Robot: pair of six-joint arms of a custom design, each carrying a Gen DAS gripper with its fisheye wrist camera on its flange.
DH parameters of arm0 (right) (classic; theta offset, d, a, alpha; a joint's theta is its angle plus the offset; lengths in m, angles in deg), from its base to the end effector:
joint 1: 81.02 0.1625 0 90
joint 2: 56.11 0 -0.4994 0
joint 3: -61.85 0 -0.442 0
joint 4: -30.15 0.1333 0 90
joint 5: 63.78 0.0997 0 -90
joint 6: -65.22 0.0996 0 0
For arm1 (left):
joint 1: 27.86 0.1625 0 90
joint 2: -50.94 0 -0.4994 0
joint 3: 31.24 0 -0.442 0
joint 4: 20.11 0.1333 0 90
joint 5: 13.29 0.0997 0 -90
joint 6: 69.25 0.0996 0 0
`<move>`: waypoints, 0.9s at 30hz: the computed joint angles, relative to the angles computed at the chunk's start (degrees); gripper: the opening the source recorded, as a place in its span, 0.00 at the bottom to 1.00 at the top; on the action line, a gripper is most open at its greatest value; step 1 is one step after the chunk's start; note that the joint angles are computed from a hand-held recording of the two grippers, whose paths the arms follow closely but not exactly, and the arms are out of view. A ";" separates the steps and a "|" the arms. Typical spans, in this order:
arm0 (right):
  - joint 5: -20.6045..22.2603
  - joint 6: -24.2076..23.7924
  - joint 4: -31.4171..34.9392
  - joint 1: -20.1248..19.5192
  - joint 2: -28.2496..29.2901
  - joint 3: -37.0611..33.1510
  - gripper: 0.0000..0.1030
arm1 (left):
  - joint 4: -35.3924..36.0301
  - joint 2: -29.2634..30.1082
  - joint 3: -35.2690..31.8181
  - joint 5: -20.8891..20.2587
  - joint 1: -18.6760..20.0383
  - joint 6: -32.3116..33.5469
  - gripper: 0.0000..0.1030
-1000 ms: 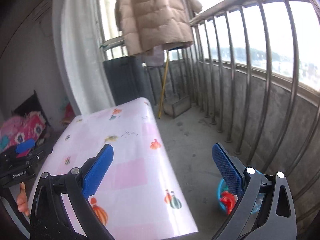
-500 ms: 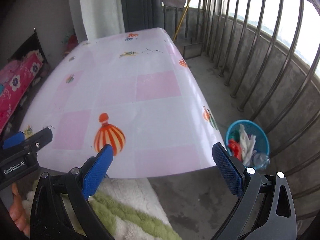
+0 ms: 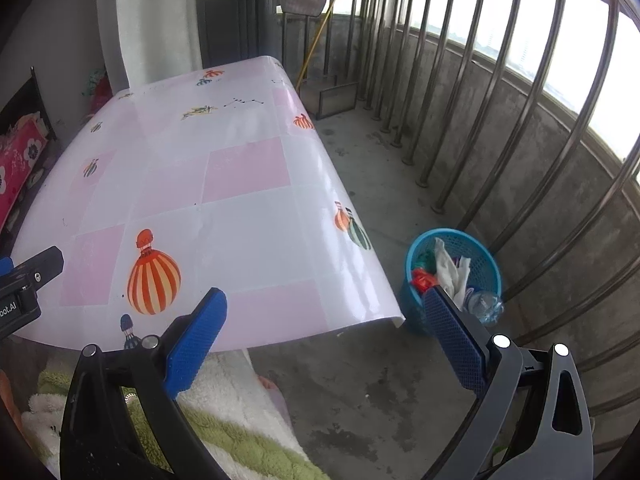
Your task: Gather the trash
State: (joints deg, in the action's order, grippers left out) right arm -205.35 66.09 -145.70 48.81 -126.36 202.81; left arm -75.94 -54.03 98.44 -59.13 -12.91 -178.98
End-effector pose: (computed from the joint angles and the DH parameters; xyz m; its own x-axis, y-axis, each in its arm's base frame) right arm 0.3161 -0.2926 0.1816 -0.6177 -0.2297 0.7521 -0.6090 0.7449 -0.2726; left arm -0.2017 -0.2636 0.3379 -0.6021 -0.4114 -0.6843 0.1996 0.7522 -0.6279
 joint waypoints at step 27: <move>-1.83 2.43 1.45 0.14 -1.36 0.77 0.92 | -3.62 1.14 0.41 1.68 -1.05 4.67 0.94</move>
